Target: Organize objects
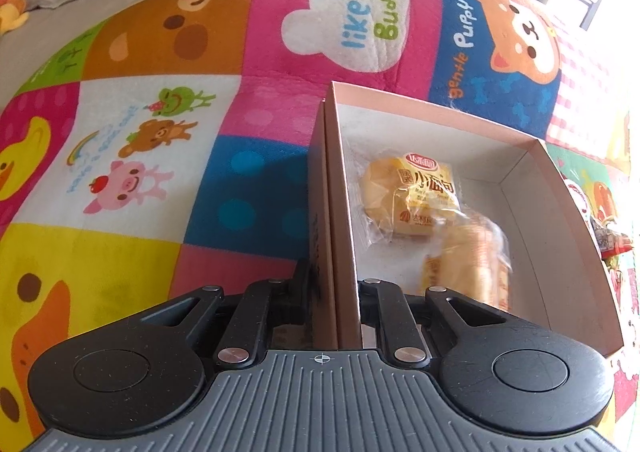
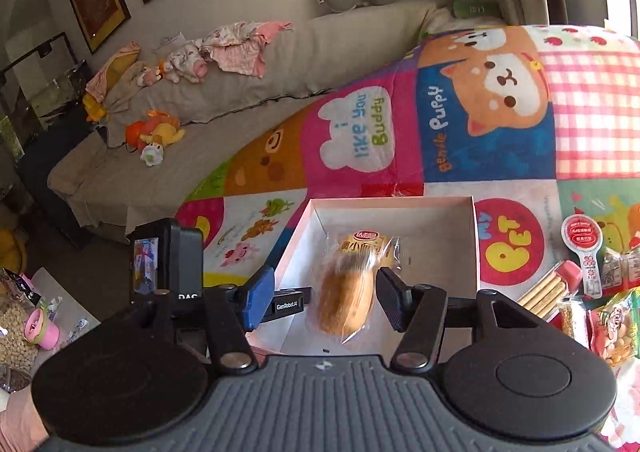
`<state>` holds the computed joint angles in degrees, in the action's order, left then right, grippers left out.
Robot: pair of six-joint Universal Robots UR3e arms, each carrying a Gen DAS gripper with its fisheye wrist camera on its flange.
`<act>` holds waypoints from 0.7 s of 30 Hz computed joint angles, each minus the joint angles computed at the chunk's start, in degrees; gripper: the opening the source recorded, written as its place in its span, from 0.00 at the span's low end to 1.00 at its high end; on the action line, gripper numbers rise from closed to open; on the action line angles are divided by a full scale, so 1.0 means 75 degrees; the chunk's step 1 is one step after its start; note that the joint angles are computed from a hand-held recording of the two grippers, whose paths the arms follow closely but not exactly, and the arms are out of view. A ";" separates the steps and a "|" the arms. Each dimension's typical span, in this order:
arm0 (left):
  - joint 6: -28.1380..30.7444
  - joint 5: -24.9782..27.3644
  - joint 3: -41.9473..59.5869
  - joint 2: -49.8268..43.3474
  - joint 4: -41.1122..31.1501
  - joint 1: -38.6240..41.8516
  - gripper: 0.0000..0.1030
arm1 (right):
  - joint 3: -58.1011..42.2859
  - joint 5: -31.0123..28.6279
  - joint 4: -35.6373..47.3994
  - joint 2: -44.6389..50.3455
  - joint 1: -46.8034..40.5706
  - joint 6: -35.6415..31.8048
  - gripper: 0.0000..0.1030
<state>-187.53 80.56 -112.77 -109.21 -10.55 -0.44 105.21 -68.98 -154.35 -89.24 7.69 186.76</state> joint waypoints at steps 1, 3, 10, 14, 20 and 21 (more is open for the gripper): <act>-0.0009 0.0008 -0.0002 -0.0005 0.0015 -0.0008 0.16 | 0.0302 0.0092 -0.0088 -0.0180 -0.0246 -0.0014 0.55; -0.0046 0.0029 0.0015 -0.0020 0.0012 -0.0022 0.16 | 0.1024 0.0207 -0.0236 -0.0715 -0.0804 -0.0106 0.62; -0.0078 0.0006 -0.0002 -0.0017 0.0028 -0.0008 0.16 | 0.2930 -0.0457 -0.0282 -0.1861 -0.2540 -0.0565 0.67; -0.0100 0.0090 0.0035 -0.0030 0.0000 -0.0062 0.16 | 0.3524 0.0070 -0.0325 -0.1515 -0.3189 -0.0661 0.67; -0.0081 0.0205 0.0147 -0.0065 -0.0106 -0.0131 0.16 | 0.2808 0.0030 -0.1669 0.0112 -0.2525 0.0229 0.68; -0.0092 0.0225 0.0157 -0.0069 -0.0113 -0.0143 0.16 | 0.2520 -0.0117 -0.1833 0.0469 -0.2351 0.0385 0.68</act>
